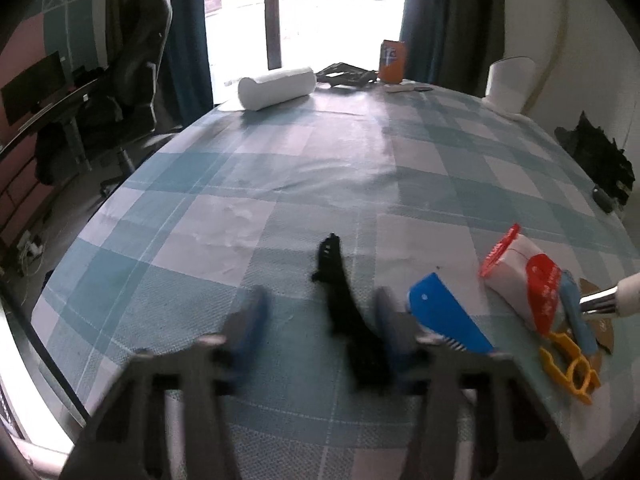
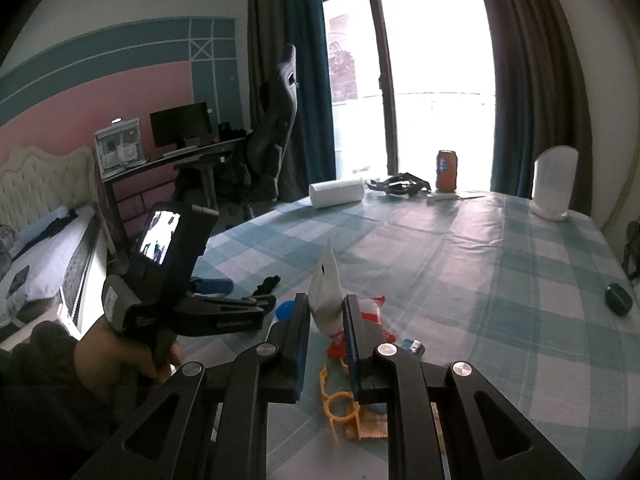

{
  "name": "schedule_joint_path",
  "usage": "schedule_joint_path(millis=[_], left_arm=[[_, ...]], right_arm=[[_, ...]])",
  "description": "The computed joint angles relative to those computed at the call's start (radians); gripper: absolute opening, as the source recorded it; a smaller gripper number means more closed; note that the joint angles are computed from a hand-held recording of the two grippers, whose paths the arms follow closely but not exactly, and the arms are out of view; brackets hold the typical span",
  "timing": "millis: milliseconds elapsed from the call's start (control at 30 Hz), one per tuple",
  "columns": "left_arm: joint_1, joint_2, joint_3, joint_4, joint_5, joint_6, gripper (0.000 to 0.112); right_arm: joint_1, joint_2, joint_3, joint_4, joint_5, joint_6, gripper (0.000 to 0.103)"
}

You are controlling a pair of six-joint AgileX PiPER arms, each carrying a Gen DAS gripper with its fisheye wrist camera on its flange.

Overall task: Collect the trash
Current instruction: 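Grasp the black plastic clip with the left tool while the right tool holds the toothpaste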

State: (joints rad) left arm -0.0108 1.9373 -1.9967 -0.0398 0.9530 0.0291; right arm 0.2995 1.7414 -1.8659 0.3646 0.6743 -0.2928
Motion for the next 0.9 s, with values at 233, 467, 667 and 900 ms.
schedule_joint_path(millis=[233, 467, 667, 900], left_arm=[[0.027, -0.015, 0.027, -0.104, -0.021, 0.081, 0.013], [0.039, -0.057, 0.050, -0.181, -0.051, 0.149, 0.013], [0.051, -0.071, 0.055, -0.256, -0.043, 0.203, 0.013], [0.058, -0.114, 0.117, -0.328, -0.063, 0.262, 0.013]], right_arm=[[-0.002, 0.004, -0.006, 0.001, 0.004, 0.004, 0.016], [0.003, 0.015, -0.015, -0.011, 0.013, 0.010, 0.016], [0.008, 0.016, -0.010, -0.021, 0.006, 0.020, 0.016], [0.015, 0.019, -0.007, -0.040, 0.009, 0.043, 0.015]])
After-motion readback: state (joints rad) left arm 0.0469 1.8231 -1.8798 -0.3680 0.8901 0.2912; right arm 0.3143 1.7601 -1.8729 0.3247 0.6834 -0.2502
